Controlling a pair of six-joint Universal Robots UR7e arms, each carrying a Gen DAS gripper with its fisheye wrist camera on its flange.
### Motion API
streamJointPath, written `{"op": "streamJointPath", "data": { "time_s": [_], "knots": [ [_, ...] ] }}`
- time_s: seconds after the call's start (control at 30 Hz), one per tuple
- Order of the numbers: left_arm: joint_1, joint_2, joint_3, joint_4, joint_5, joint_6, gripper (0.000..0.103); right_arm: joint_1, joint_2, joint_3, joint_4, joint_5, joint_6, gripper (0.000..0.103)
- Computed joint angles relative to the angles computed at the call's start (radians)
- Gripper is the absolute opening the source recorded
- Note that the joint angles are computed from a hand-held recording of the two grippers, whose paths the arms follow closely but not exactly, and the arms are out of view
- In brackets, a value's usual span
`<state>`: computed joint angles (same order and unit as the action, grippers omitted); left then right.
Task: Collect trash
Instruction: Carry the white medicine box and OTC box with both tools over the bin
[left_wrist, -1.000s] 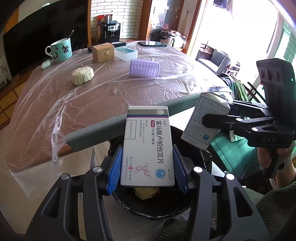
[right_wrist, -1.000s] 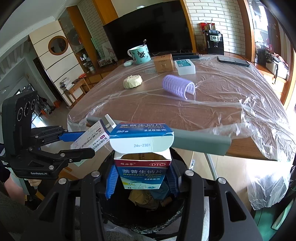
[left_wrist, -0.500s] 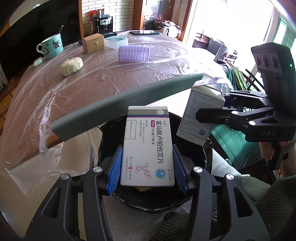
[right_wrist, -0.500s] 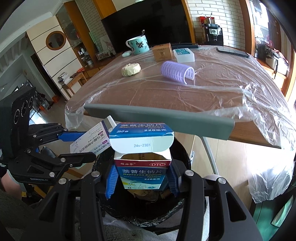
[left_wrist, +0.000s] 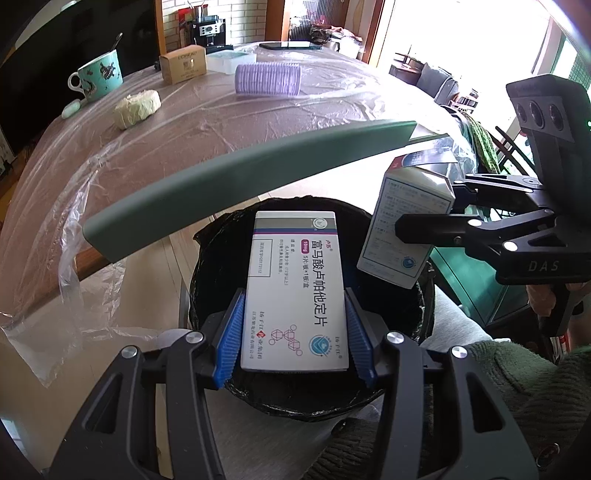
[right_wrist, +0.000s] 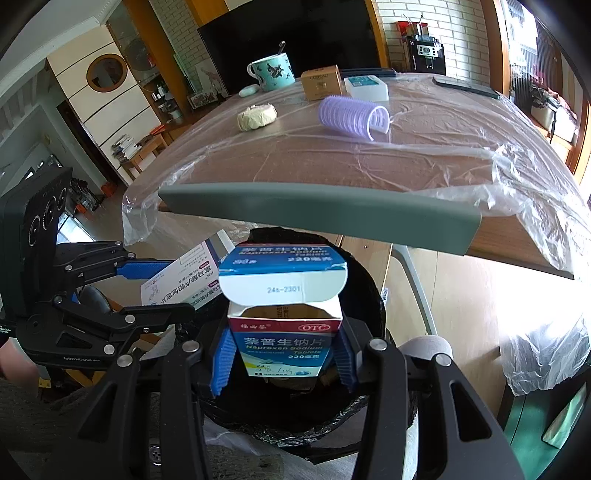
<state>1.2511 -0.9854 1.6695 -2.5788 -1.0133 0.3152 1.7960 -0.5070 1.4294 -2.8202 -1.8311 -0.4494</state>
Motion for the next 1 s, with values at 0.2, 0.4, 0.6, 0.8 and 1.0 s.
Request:
{"op": "streamJointPath", "data": {
  "time_s": [0.2,0.4,0.6,0.8,1.0],
  "knots": [
    [0.009,0.011,-0.007,0.013,0.009,-0.006,0.052,-0.003,0.011,-0.009,0.011,-0.013,0.003,0.045],
    [0.015,0.024,-0.018,0.027,0.024,-0.011,0.052,-0.002,0.025,-0.017,0.018,-0.032,0.003,0.045],
    [0.019,0.038,-0.025,0.033,0.043,-0.006,0.052,0.0,0.04,-0.03,0.02,-0.056,-0.004,0.045],
    [0.023,0.054,-0.034,0.044,0.065,-0.011,0.052,0.002,0.056,-0.048,0.028,-0.077,-0.012,0.045],
    [0.028,0.066,-0.043,0.054,0.082,-0.014,0.052,0.0,0.068,-0.058,0.038,-0.09,-0.014,0.045]
  ]
}}
